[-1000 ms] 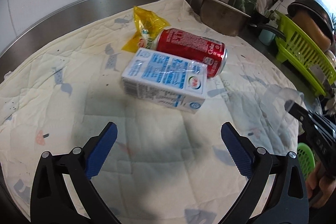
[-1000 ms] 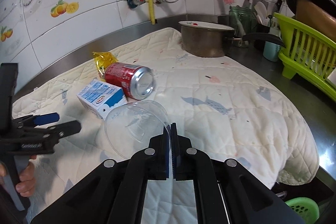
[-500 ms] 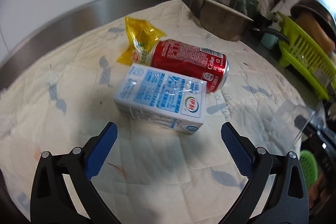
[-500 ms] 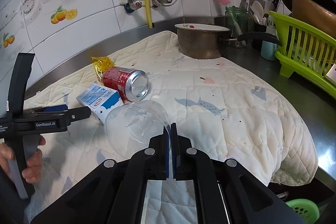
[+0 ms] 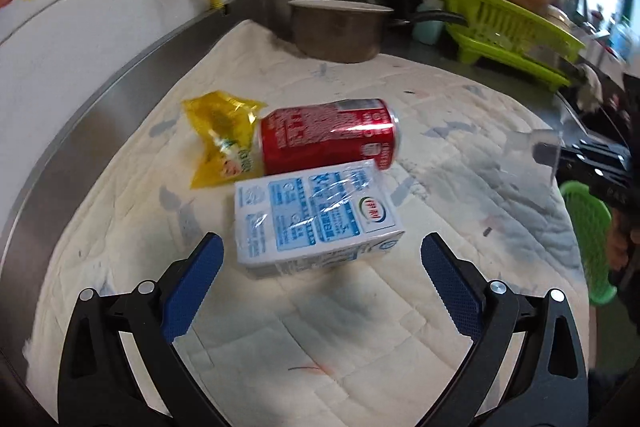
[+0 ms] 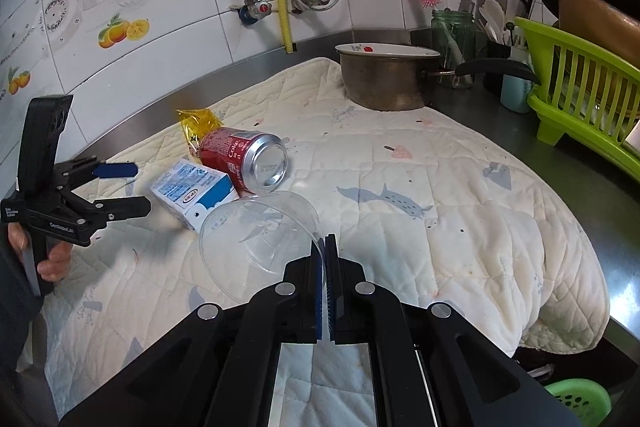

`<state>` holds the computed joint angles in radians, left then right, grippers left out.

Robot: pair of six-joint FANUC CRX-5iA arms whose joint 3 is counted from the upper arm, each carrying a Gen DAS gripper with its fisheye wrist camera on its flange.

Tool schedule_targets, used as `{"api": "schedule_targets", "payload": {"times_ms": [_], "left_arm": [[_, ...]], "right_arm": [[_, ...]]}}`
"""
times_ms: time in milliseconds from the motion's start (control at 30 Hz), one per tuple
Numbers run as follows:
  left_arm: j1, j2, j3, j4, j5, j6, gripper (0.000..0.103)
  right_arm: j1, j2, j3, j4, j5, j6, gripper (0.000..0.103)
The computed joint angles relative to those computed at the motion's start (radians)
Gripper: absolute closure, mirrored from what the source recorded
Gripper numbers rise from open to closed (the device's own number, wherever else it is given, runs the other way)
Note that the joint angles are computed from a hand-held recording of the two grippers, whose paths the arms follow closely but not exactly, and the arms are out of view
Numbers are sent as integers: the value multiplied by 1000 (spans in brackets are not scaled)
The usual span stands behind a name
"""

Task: Collect trash
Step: 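Reach to the white-and-blue milk carton and grasp it with the left gripper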

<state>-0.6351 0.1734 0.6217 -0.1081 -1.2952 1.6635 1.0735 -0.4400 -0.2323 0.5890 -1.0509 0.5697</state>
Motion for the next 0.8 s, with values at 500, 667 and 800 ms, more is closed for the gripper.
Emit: {"api": "schedule_targets", "payload": {"times_ms": [500, 667, 800], "left_arm": [[85, 85, 48, 215, -6, -432, 5], [99, 119, 75, 249, -33, -525, 5], [107, 139, 85, 270, -64, -577, 5]], "right_arm": [[50, -46, -30, 53, -55, -55, 101], [71, -59, -46, 59, -72, -80, 101], [79, -60, -53, 56, -83, -88, 101]]}}
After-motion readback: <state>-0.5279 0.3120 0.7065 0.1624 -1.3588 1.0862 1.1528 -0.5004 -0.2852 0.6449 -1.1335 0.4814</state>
